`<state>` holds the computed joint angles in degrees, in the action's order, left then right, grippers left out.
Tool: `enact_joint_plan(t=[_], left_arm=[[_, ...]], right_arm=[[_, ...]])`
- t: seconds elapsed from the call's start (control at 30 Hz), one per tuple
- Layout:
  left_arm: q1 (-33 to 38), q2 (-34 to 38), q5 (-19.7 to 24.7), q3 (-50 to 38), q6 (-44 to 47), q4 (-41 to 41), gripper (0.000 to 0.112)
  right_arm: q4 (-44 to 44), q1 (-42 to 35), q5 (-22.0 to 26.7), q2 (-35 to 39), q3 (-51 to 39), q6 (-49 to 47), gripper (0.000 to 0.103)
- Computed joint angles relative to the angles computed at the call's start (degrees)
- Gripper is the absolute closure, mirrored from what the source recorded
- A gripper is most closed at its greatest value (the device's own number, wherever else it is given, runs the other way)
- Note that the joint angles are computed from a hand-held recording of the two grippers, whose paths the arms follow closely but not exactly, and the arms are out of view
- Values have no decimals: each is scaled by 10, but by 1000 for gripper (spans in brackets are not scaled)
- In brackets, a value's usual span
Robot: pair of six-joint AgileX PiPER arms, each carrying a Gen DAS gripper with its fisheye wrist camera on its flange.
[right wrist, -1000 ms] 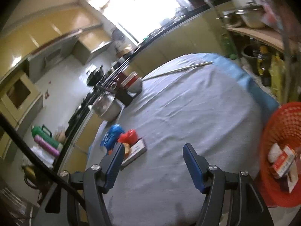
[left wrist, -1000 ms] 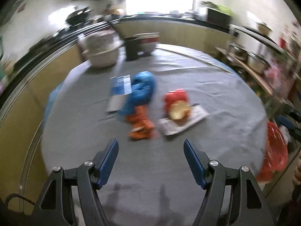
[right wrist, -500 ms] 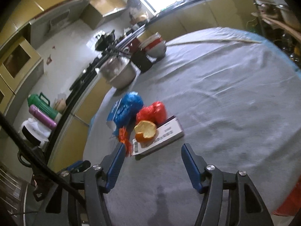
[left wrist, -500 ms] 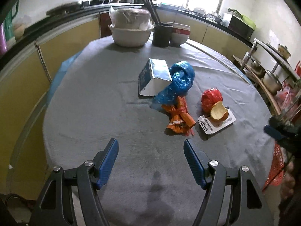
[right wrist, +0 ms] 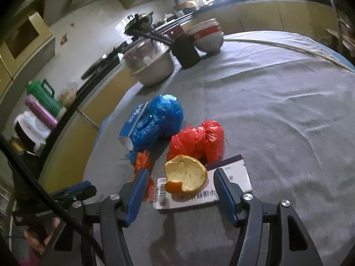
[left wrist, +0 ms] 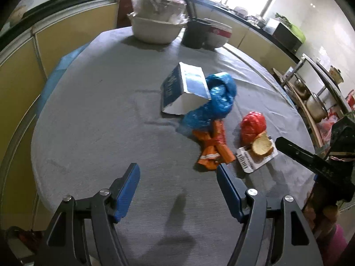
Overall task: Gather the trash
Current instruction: 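Grasp the orange peel with the right gripper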
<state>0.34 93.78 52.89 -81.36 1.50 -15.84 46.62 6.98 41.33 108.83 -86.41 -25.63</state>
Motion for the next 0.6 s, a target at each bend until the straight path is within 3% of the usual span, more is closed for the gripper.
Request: enact_joint_plan(t=[0.17, 0.27, 0.37, 0.47, 0.6], left_arm=[[15, 2, 5, -2, 2, -11, 40], [12, 3, 9, -9, 4, -8, 40], [4, 7, 9, -15, -5, 1, 40], [-3, 19, 21, -31, -5, -8, 40], [-31, 44, 26, -58, -12, -6, 40]], right_arm=[[-50, 25, -1, 41, -47, 18, 35], [-84, 46, -33, 40, -40, 16, 35], [-117, 57, -48, 38, -37, 27, 62], [-110, 52, -71, 20, -6, 20, 74], [-63, 25, -88, -17, 49, -9, 77]])
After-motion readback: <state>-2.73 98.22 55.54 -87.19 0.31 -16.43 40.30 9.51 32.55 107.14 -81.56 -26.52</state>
